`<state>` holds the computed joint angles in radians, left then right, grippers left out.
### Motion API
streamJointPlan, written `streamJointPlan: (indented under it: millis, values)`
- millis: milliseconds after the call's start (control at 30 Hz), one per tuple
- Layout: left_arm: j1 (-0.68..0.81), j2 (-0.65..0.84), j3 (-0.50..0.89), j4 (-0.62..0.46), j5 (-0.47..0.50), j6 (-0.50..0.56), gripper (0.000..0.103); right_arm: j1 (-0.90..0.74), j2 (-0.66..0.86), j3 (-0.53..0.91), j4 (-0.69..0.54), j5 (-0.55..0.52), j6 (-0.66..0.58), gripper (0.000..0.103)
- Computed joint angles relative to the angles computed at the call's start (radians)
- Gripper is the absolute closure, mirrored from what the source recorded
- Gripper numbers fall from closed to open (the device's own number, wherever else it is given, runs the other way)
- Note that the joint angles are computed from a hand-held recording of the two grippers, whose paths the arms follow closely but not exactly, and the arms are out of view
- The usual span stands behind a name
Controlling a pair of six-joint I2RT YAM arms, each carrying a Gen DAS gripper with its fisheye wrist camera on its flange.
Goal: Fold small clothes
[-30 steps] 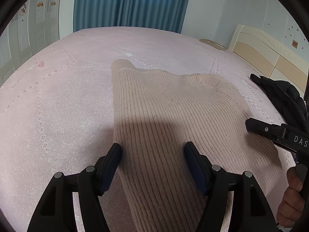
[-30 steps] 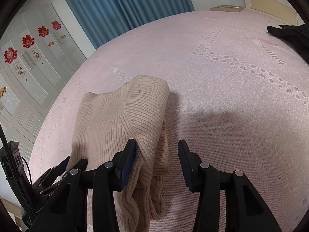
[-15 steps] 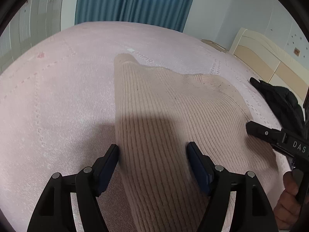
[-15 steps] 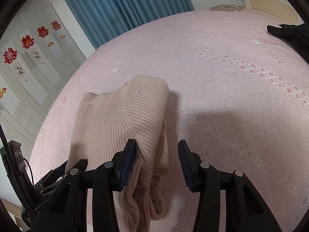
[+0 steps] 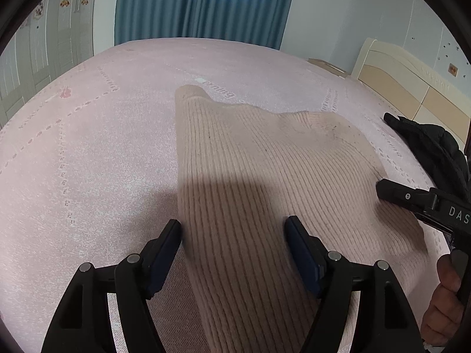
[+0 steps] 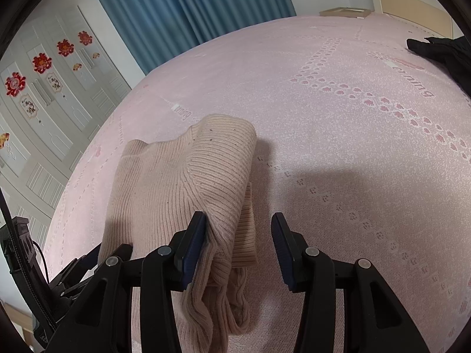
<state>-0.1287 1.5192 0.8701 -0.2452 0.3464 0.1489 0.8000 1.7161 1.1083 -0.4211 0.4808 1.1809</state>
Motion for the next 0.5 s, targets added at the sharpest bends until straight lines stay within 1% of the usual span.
streamJointPlan:
  millis: [267,500]
  values:
    - [-0.015,-0.023,-0.022,0.022,-0.035,0.022,0.031,0.002,0.0,0.001,-0.002,0.0,0.002,0.057]
    - [-0.01,-0.024,-0.021,0.02,-0.032,0.027,0.031,0.003,-0.001,-0.001,-0.002,-0.001,0.005,0.057]
